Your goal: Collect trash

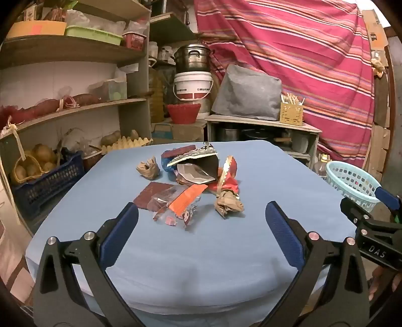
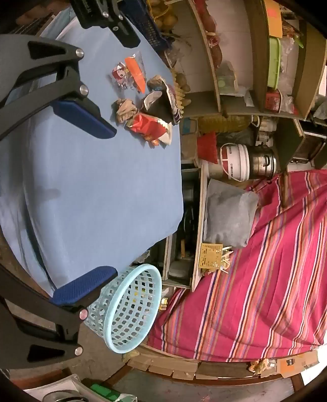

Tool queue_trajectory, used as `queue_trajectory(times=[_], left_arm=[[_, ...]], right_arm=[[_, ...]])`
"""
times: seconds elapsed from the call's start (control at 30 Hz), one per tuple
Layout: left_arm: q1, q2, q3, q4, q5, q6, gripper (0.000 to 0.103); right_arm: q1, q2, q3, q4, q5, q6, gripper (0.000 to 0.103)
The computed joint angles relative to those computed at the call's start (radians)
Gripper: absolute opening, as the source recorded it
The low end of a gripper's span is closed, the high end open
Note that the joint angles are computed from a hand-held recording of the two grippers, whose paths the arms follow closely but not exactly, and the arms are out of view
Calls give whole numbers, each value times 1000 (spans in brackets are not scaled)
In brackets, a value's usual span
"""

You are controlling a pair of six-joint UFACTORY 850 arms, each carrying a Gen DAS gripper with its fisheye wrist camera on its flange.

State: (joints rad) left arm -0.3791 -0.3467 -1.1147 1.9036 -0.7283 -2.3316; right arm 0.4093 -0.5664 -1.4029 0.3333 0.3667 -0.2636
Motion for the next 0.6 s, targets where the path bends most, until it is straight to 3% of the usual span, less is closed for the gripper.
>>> queue_trajectory(times=[0.6], left_arm=[[0, 0, 0, -2, 2, 2, 98]], right_arm=[[2, 5, 7, 16, 14, -26, 99]])
